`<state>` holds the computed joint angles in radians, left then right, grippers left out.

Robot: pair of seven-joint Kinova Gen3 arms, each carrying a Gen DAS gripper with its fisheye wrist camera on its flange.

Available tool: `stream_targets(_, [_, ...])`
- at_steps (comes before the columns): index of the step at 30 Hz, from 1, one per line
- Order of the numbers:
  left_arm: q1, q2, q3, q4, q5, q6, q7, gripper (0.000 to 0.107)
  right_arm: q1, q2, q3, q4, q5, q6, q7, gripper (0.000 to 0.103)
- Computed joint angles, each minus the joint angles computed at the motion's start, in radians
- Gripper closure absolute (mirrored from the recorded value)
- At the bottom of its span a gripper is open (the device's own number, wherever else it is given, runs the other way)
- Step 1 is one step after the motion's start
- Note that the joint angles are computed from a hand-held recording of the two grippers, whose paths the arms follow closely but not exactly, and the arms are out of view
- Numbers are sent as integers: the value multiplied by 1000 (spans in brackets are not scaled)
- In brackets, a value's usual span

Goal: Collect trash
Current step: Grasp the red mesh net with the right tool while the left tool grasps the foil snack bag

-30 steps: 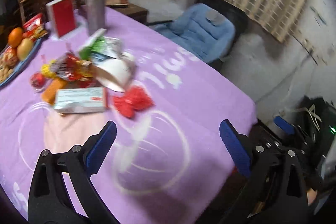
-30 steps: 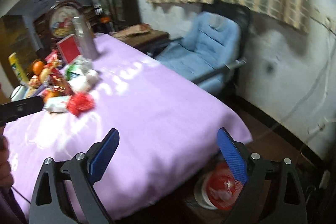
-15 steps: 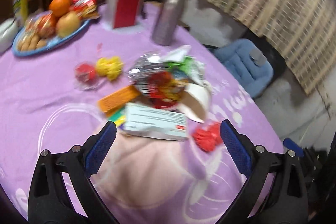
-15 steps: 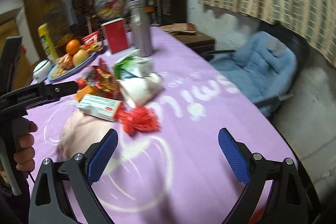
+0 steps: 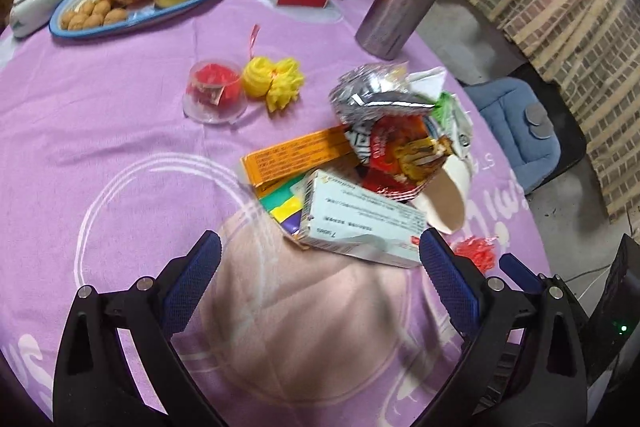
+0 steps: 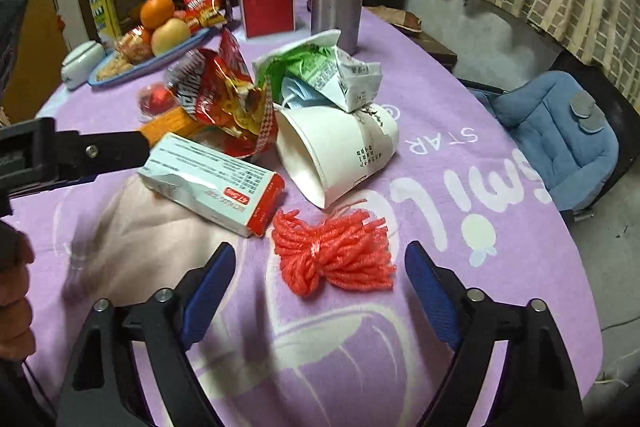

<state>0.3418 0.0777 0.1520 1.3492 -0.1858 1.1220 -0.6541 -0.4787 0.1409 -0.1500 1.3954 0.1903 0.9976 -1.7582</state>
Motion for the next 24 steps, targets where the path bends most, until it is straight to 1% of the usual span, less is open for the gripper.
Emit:
stream_targets(2, [-4,0,-2,6,5,-2,2,12,-4,20,3,-14,7,8,-16,23])
stream_targets(3, [-4,1,-2,7,6,1,2,12,0,28,5,-21,-4,12,-14,31])
stream_targets(4, [-5,1,-3,9,9,0,2,12,8,37,5,-31,-25,21,-2,44])
stream_targets(5, [-7,1,-3,10,10,-1,1,12,12,42,5,-35,-41,26,6,49])
stream_targets(6, [-8,1,-4,9,10,1,2,12,22,46,5,-39,-67,31,23,51])
stream_targets(8, [-10,1,-5,11,13,0,2,12,30,33,8,-23,-85,11,29,59])
stream_targets(12, [-25,-10,-10,25,39,-16,-2,12,67,-27,10,35,-148,-47,55,60])
stream_targets(16, [-36,-50,-13,66,8,-57,50,12,121,-127,18,132,-244,-112,106,60])
stream_targets(20, [-70,-64,-15,92,71,-102,15,12,156,-183,30,200,-311,-126,159,60])
stream_targets(22, [-73,-48,-8,82,76,-97,2,12,171,-195,38,218,-342,-122,181,59])
stream_targets(24, [-64,-32,-2,77,60,-101,6,12,181,-206,43,235,-364,-122,199,59])
